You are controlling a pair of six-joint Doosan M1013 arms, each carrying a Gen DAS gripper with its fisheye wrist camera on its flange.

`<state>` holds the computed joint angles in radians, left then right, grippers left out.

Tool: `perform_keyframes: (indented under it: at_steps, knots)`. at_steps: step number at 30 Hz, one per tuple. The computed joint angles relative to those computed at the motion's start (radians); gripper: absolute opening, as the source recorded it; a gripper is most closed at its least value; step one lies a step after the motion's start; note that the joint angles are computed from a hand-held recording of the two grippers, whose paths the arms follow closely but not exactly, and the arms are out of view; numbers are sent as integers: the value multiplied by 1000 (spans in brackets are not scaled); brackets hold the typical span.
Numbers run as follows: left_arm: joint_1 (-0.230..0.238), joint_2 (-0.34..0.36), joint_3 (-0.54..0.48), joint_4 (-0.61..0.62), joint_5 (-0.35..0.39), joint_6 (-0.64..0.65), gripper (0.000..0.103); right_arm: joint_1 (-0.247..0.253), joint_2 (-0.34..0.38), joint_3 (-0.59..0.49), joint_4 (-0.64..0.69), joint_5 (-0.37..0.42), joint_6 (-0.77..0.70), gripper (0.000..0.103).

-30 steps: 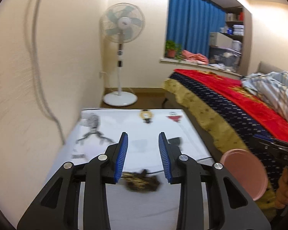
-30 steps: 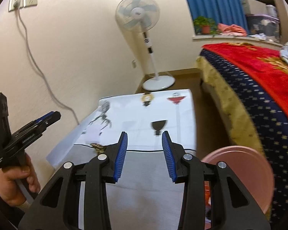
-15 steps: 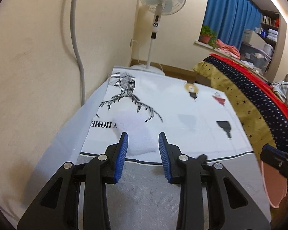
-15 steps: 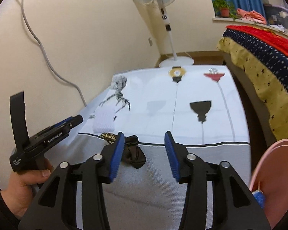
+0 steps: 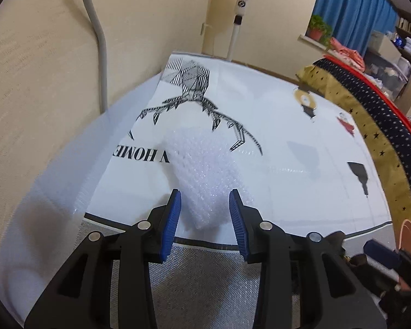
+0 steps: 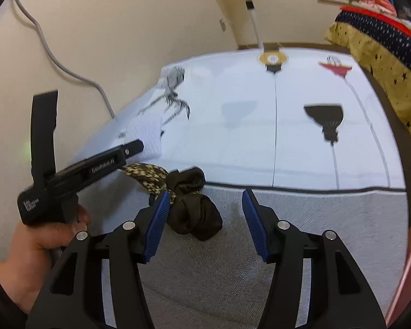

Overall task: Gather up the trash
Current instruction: 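Grasp the dark patterned cloth with the right tool while the left tool grasps the bubble wrap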

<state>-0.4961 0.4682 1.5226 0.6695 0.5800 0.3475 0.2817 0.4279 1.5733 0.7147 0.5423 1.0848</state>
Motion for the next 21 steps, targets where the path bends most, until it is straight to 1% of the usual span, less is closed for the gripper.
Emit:
perform_keyframes:
  at_steps: [1,2,3,4,5,6,7,10,14,18,21]
  knots:
    - [2,0,0,-10,-7,7,36,-1,5,-3,-2,10,5,55]
    - [3,-1,3,-18,-19,15,29,-1,8,-5,-1,16,6,51]
    - [4,-1,3,-25,-25,28,19,-3,12,-7,14,28,-8,47]
    - [4,-1,2,-27,-25,36,17,-5,16,-10,34,45,-30,33]
    - [1,-5,3,-16,-24,34,13,-6,19,-14,51,61,-52,24]
    - [-1,-7,5,-5,-22,28,13,-5,17,-13,55,62,-72,22]
    - [-2,-11,7,7,-19,20,13,-2,12,-10,40,51,-71,18]
    - [-10,-24,16,39,-15,-6,12,-5,-4,0,32,40,-71,16]
    - [-26,-46,28,77,-6,-23,12,-17,-33,23,11,4,-47,16]
    - [-47,-77,46,119,-8,-51,12,-25,-79,56,-14,-41,-23,16]
    - [-71,-98,57,159,-7,-57,12,-31,-119,87,-18,-76,-30,16]
